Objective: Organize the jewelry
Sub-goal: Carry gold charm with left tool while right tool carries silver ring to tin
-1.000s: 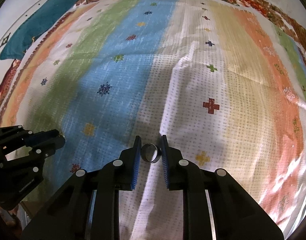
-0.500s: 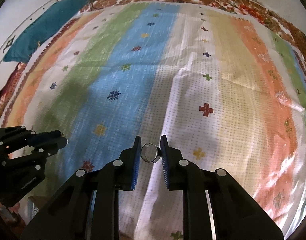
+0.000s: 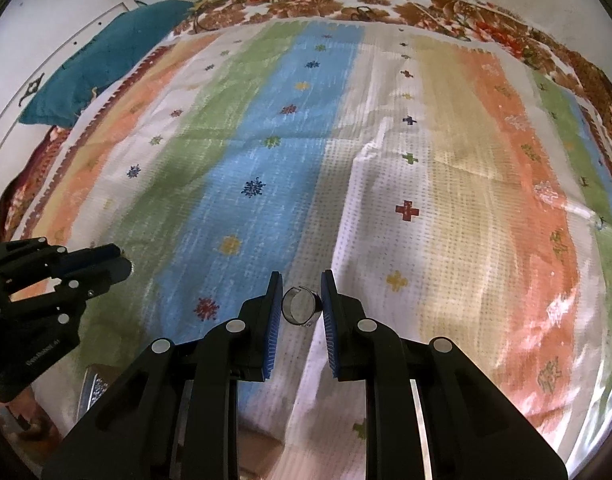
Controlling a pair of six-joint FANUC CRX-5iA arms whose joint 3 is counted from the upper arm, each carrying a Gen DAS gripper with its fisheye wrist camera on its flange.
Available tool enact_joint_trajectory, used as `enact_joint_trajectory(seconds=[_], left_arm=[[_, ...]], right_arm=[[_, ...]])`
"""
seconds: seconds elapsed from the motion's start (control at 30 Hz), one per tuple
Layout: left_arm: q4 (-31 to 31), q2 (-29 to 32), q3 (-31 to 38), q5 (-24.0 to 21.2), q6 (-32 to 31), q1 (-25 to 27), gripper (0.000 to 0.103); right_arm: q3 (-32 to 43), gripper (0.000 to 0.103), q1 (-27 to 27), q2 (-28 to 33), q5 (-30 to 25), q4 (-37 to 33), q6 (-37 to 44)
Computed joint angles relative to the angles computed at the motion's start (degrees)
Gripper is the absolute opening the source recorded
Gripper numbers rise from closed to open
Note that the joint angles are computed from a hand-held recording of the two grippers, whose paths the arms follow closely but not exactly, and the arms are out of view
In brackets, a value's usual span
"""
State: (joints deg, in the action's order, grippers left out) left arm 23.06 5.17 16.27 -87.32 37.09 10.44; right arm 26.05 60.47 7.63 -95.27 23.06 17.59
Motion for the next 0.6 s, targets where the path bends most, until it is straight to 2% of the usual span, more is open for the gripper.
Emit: enact_joint_trajectory(seconds=[0.6], left_arm=[[5.4,-5.1,-3.2,-1.3,-4.2,3.5,0.014]], right_arm=[[2.1,0.02,4.5,0.0,-2.3,3.9,-2.8]])
